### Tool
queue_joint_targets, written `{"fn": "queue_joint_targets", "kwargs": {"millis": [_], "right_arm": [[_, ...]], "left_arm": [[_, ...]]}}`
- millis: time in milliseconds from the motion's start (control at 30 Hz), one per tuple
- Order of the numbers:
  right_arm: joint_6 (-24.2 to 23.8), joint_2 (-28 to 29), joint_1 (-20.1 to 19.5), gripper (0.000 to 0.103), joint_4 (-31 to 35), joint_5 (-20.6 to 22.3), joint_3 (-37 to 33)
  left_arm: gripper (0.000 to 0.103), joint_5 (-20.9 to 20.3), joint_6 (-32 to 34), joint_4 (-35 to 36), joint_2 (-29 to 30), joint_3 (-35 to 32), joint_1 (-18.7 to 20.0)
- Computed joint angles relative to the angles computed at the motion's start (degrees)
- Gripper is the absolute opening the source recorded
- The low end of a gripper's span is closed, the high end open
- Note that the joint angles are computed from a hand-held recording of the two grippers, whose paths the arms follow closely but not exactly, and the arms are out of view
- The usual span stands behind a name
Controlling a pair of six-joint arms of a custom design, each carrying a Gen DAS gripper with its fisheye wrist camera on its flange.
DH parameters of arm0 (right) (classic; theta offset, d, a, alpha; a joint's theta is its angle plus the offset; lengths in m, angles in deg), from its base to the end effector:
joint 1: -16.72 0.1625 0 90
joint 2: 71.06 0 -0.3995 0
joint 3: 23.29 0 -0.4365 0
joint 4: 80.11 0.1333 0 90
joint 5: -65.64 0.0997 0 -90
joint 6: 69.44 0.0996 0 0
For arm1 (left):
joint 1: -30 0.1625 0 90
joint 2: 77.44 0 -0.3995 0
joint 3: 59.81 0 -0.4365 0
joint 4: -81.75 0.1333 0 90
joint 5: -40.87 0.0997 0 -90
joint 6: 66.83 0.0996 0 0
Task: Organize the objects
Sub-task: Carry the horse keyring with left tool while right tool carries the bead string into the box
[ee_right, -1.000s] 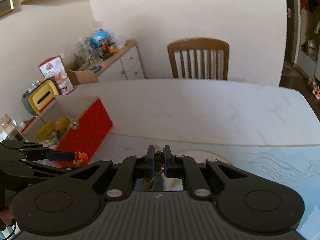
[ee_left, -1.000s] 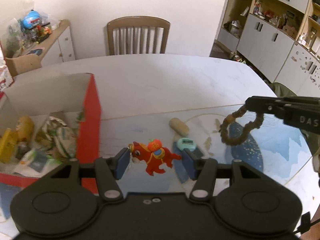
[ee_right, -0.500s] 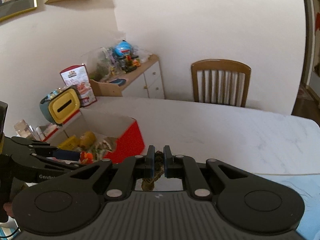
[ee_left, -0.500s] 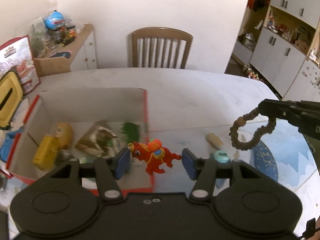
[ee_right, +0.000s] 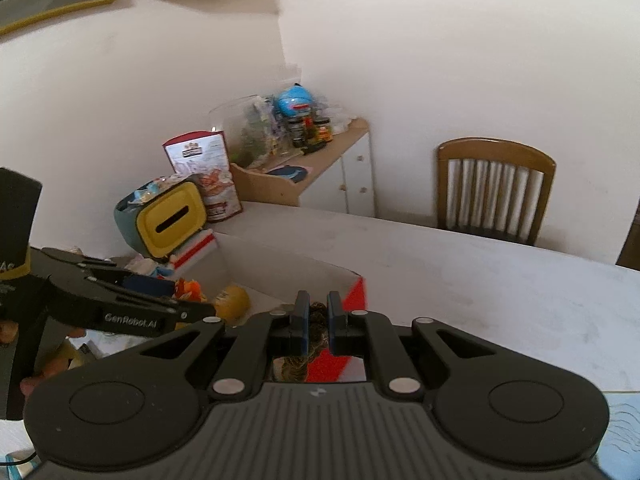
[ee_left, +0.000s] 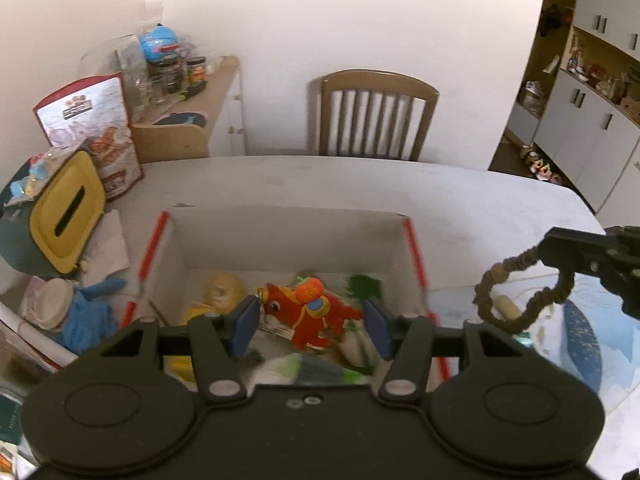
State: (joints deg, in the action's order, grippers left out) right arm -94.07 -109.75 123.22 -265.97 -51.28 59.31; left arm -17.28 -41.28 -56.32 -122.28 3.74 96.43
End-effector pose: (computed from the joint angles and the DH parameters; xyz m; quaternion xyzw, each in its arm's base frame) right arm 0.2998 -0.7014 0.1333 0.2117 -0.8544 0.4100 0.2389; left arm -0.1596 -0.8306 0.2793 0.3234 0.8750 -0.2391 0.2696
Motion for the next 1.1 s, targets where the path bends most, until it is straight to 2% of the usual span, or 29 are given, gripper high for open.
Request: {"fn": "queue_joint_targets", "kwargs": {"millis": [500,800,1100], "right_arm": [[1.53,12.83,1.32,0.008,7.42,-0.07,-16.33],[4.31,20.09,0.71,0.009,11.67,-0.15,-25.89],[6.17,26.23,-0.43,0.009,15.01,-1.09,-33.54]], "left_arm": [[0.056,1.38,4.7,7.06,9.72,-17.5,3.97],[0.056,1.14,7.78,12.33,17.98,-30.21,5.65],[0.056,0.93,9.96,15.61,24.4,-39.17,6.9]]}}
